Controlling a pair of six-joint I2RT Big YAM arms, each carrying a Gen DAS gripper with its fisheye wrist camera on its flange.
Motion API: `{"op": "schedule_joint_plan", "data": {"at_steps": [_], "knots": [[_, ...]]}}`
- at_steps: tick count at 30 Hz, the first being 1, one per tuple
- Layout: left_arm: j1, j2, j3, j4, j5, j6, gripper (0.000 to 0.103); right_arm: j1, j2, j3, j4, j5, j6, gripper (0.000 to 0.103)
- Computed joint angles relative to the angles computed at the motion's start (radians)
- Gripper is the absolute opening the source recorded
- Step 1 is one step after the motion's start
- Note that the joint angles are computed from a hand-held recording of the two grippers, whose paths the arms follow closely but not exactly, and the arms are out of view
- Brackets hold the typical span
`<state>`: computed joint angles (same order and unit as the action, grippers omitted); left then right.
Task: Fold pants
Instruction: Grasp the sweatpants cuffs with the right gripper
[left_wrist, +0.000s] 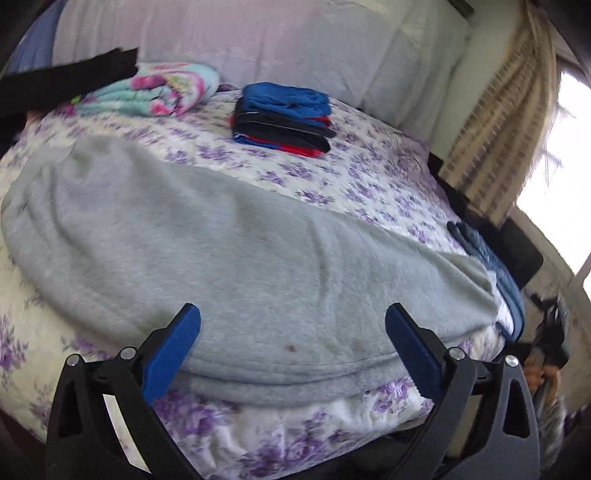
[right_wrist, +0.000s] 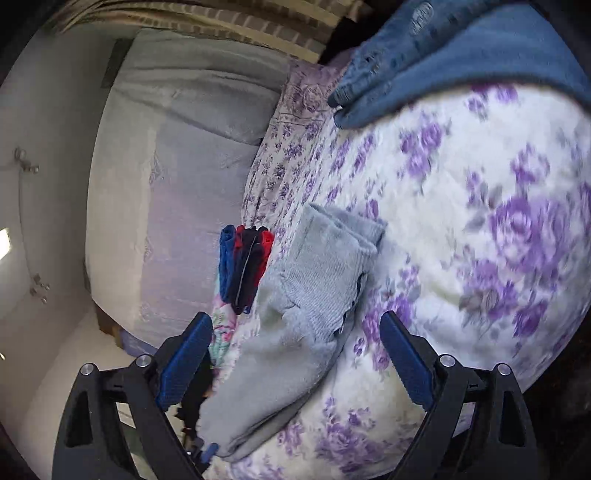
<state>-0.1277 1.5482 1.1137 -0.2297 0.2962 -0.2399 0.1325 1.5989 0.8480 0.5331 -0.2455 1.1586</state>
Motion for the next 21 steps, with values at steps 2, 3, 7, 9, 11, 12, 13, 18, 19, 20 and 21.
{"op": "schedule_joint_plan", "data": {"at_steps": [2,3,7,9,11,12,13,18,19,20,21], "knots": [[0.013,0.004,0.004,-0.012,0.001,-0.01,0.098,0.004,0.007,0.005,-0.011,0.006,0.003,0.093],[0.013,0.003,0.003,-0.011,-0.005,-0.01,0.098,0.007,0.009,0.01,-0.017,0.011,0.002,0.093],[-0.005,-0.002,-0.005,0.0,-0.054,0.008,0.098,0.012,0.042,0.057,-0.06,0.034,0.049,0.095],[-0.017,0.001,-0.001,-0.007,-0.076,0.021,0.098,0.01,0.055,0.096,-0.106,0.041,0.055,0.1],[-0.02,0.003,0.001,-0.01,-0.081,0.025,0.098,0.016,0.051,0.128,-0.168,0.07,0.054,0.1],[-0.02,0.004,0.0,-0.01,-0.082,0.024,0.098,0.016,0.049,0.131,-0.148,0.07,0.054,0.1],[-0.018,0.004,0.001,-0.012,-0.077,0.022,0.098,0.015,0.046,0.129,-0.113,0.047,0.034,0.1],[-0.006,0.006,0.003,-0.003,-0.036,-0.001,0.098,0.007,0.046,0.141,-0.195,0.053,0.036,0.099],[-0.007,0.01,0.006,-0.008,-0.04,0.003,0.098,0.005,0.05,0.137,-0.186,0.055,0.039,0.098],[-0.009,0.014,0.008,-0.012,-0.046,0.007,0.098,0.006,0.05,0.141,-0.194,0.06,0.034,0.099],[-0.012,0.017,0.01,-0.016,-0.054,0.014,0.098,0.007,0.055,0.15,-0.205,0.067,0.033,0.1]]}}
